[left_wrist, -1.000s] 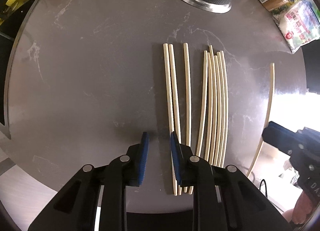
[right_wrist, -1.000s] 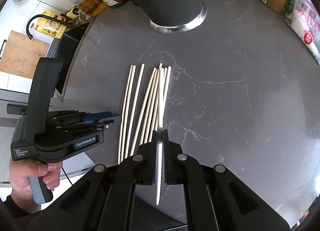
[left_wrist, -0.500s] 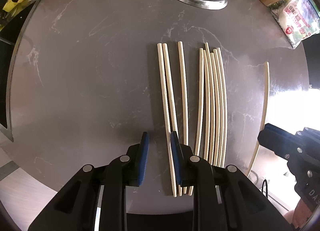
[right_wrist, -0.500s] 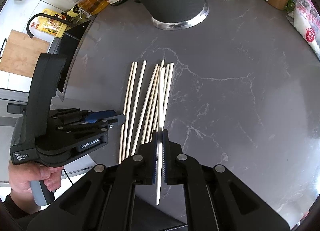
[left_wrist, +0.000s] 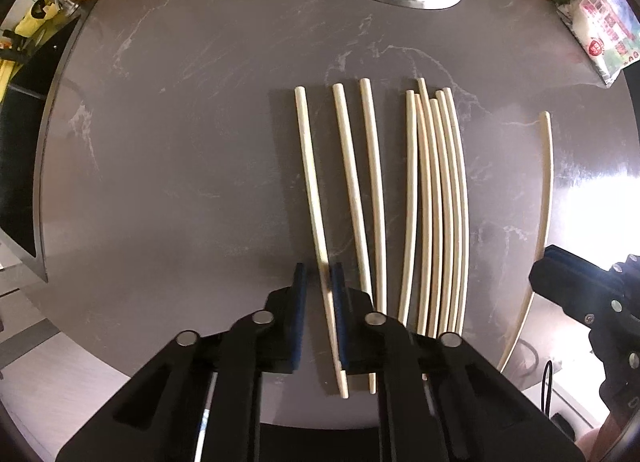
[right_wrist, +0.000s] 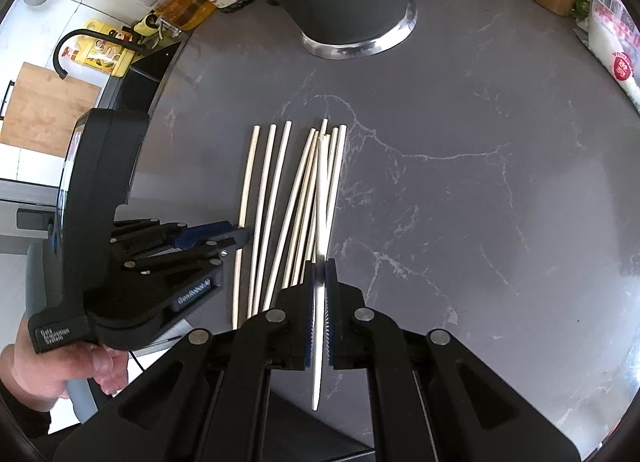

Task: Organize utensils
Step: 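Close the left tool on another chopstick while the right tool holds its chopstick, then lift both held chopsticks and lower them into the black holder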

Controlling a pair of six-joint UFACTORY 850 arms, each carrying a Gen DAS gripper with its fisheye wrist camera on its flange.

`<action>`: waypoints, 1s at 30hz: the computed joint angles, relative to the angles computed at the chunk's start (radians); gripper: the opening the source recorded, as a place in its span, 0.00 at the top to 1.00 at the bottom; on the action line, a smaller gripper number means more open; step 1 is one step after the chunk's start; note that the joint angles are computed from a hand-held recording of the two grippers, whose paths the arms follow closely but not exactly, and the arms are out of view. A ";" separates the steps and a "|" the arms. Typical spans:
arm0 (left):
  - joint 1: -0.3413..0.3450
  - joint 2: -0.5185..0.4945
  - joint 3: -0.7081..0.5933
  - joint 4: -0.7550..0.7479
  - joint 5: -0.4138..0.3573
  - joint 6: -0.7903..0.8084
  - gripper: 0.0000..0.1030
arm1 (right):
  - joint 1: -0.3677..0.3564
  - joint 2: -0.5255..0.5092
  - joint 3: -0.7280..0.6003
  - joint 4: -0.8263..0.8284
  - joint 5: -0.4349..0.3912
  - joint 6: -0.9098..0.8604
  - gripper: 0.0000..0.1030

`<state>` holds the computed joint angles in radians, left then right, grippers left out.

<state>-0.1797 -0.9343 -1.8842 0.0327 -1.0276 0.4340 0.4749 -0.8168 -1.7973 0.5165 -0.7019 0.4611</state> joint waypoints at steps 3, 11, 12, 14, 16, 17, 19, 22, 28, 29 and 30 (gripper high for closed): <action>0.000 -0.032 -0.057 0.004 -0.047 0.024 0.96 | 0.000 -0.003 -0.002 0.008 0.001 -0.012 0.95; 0.030 -0.101 -0.175 -0.086 -0.144 0.126 0.96 | -0.001 -0.003 -0.008 0.003 0.003 -0.014 0.95; 0.036 -0.102 -0.178 -0.093 -0.140 0.135 0.96 | -0.002 0.000 -0.002 0.006 0.005 -0.016 0.95; 0.053 -0.104 -0.185 -0.132 -0.135 0.159 0.96 | -0.007 0.006 0.011 0.031 0.012 -0.030 0.95; 0.073 -0.119 -0.213 -0.172 -0.143 0.190 0.96 | -0.014 0.013 0.028 0.092 0.023 -0.076 0.95; 0.080 -0.108 -0.206 -0.199 -0.135 0.206 0.96 | -0.016 0.015 0.032 0.110 0.024 -0.090 0.95; 0.094 -0.096 -0.211 -0.260 -0.128 0.235 0.96 | -0.020 0.015 0.028 0.113 0.018 -0.090 0.95; 0.110 -0.076 -0.212 -0.345 -0.114 0.292 0.96 | -0.031 0.018 0.022 0.164 0.011 -0.125 0.95; 0.133 -0.018 -0.199 -0.535 -0.122 0.397 0.96 | -0.041 0.044 -0.024 0.060 0.031 -0.067 0.95; 0.135 -0.011 -0.205 -0.565 -0.128 0.414 0.96 | -0.044 0.053 -0.024 0.051 0.044 -0.065 0.95; 0.136 -0.006 -0.216 -0.596 -0.138 0.428 0.96 | -0.045 0.062 -0.028 0.017 0.058 -0.045 0.95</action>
<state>-0.0440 -0.9406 -2.1001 -0.5634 -1.1658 0.8623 0.4302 -0.7553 -1.8252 0.5334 -0.6439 0.4165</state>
